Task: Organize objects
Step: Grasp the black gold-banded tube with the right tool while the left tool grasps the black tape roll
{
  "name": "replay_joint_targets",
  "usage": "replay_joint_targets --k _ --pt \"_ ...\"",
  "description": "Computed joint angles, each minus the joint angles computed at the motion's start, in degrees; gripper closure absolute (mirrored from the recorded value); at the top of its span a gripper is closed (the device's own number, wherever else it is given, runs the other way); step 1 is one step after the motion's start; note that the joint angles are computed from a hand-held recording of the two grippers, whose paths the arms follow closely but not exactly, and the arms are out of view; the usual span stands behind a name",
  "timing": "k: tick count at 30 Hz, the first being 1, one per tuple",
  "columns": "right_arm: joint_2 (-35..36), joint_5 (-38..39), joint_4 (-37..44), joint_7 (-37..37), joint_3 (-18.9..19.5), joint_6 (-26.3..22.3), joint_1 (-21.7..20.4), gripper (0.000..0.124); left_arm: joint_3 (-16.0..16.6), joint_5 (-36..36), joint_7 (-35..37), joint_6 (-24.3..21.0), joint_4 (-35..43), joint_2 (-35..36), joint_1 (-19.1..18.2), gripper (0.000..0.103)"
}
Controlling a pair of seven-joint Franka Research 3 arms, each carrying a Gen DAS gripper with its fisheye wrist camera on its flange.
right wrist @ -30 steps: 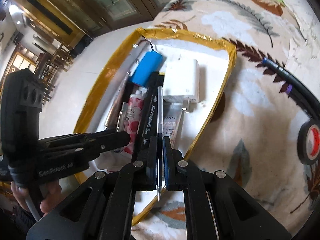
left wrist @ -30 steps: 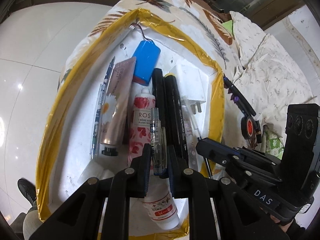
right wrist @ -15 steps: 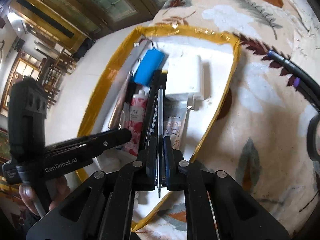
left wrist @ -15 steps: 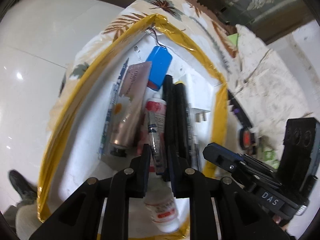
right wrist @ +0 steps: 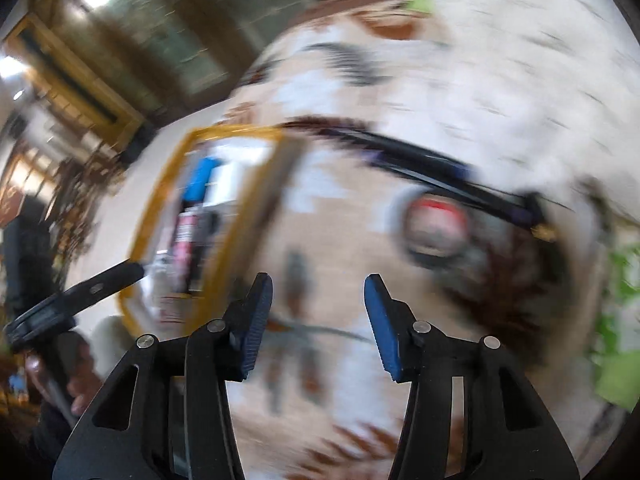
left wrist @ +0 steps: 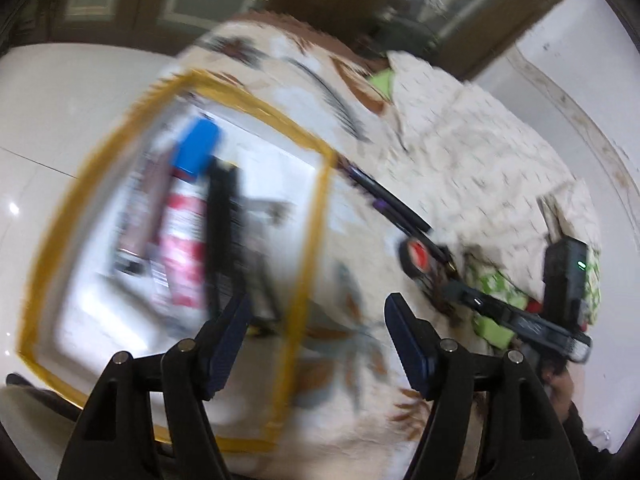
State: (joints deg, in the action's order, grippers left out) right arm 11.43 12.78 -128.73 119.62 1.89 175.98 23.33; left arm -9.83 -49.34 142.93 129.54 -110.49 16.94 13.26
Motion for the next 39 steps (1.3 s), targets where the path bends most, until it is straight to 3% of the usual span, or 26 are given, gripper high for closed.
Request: replay_joint_targets --k 2,4,6,14,16,18,20,21,23,27,29,31,32,35,39 --pt "-1.46 -1.01 -2.42 1.37 -1.77 -0.53 0.04 0.076 -0.60 0.05 0.05 -0.81 -1.16 -0.93 -0.63 0.033" --pt "-2.53 -7.67 -4.42 7.52 -6.93 -0.82 2.47 0.076 -0.76 1.31 -0.51 0.03 -2.41 -1.97 -2.06 0.033" --pt "-2.75 -13.02 -4.79 11.73 -9.68 -2.81 2.56 0.076 -1.08 2.02 -1.41 0.17 -2.71 -2.07 -3.39 0.033" --pt "0.41 -21.29 0.86 11.38 -8.10 -12.59 -3.23 0.076 -2.71 9.00 -9.22 1.14 1.80 2.37 -7.99 0.033" --pt "1.57 -24.76 1.83 12.86 -8.85 -12.92 -3.43 0.076 -3.42 11.34 -11.48 1.44 4.00 4.38 -9.07 0.033" --pt "3.34 -22.80 3.19 10.68 -7.55 -15.15 -5.26 0.076 -3.90 14.50 -14.30 2.22 6.26 6.58 -10.37 0.034" --pt "3.49 -24.12 1.80 12.15 -8.51 -12.08 -4.89 0.076 -4.36 17.64 -18.01 1.88 9.31 9.41 -11.41 0.036" --pt "3.34 -24.90 1.29 12.93 -9.06 -11.16 -4.44 0.076 -4.64 18.87 -19.90 1.76 10.78 10.81 -11.81 0.038" --pt "3.40 -26.78 0.95 13.94 -10.03 -10.65 -3.52 0.075 -5.18 21.85 -23.53 1.71 13.65 13.40 -13.00 0.052" --pt "3.61 -27.10 2.02 12.57 -9.30 -13.20 -3.97 0.075 -5.00 30.08 -30.94 1.64 19.33 18.24 -16.42 0.064" --pt "3.61 -25.90 1.86 11.64 -8.63 -12.85 -4.85 0.075 -5.31 32.96 -33.37 3.88 20.11 19.03 -17.33 0.067" --pt "3.59 -25.93 1.45 11.53 -8.74 -12.21 -4.76 0.075 -4.81 37.19 -35.52 5.93 20.27 19.17 -18.79 0.084" --pt "3.56 -26.05 1.12 11.83 -8.97 -11.44 -4.66 0.075 -4.65 39.12 -36.23 6.43 20.16 19.21 -19.23 0.086" --pt "4.02 -27.25 1.29 13.37 -10.19 -10.21 -3.66 0.075 -6.67 40.04 -34.04 8.32 17.41 17.79 -17.23 0.089" --pt "4.74 -27.89 2.76 15.10 -10.91 -11.75 -2.68 0.074 -8.55 37.04 -31.46 6.56 15.02 16.11 -13.79 0.090"
